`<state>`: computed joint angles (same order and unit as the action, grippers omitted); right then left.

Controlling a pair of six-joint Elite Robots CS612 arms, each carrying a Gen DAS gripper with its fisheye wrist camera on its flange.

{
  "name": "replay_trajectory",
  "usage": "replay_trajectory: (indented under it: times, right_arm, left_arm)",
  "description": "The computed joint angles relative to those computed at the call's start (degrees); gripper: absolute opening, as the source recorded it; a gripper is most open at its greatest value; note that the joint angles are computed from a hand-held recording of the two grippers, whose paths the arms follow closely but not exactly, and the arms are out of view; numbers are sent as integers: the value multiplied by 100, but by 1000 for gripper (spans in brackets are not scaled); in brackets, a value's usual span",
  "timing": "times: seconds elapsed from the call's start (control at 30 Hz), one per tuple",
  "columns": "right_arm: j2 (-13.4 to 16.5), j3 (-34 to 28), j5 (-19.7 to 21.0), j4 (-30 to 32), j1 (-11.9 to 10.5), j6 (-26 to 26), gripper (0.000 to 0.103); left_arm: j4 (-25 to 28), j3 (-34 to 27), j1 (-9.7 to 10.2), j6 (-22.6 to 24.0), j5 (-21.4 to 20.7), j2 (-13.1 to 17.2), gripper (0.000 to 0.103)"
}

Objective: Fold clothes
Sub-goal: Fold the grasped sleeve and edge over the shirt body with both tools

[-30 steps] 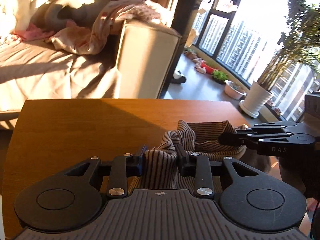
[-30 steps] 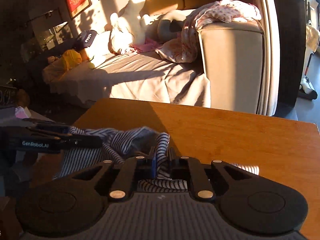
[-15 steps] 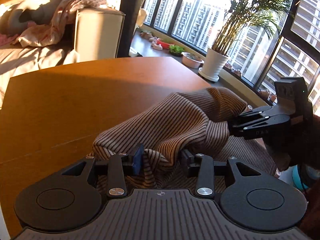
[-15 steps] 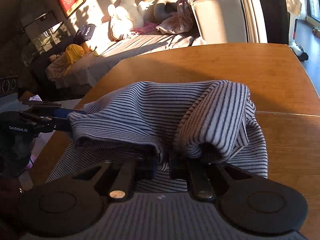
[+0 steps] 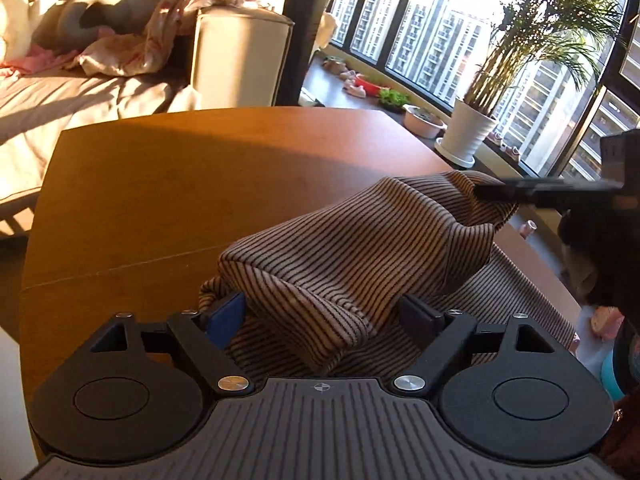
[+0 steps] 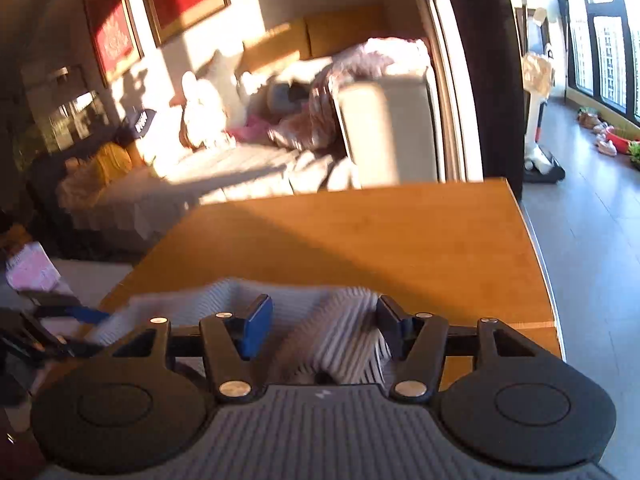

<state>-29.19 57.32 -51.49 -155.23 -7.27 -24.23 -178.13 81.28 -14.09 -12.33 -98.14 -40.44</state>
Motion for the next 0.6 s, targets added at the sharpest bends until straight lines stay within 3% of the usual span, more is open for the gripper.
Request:
replay_trajectory:
  times: [0.1,0.3,0.43,0.53,0.6]
  right_arm:
    - [0,201,-331,164,31,-282,60]
    - [-119,295,-218,347,-23,-276,60]
    - [-81,170,332,16,-136,515,66]
    - [93,-159,837,19,-191,1211,76]
    - [213,-395,740,411,-136,1074,77]
  left_arm:
    - [-63,20,-2,-94,26,-11,89]
    - [-83,-79,67,-399,-407,8,94]
    - [-113,-195,116,-680,-724,60,95]
    - [119,-386,121,-849,-736,158,95]
    - [390,-530,109,-915,-609,229,95]
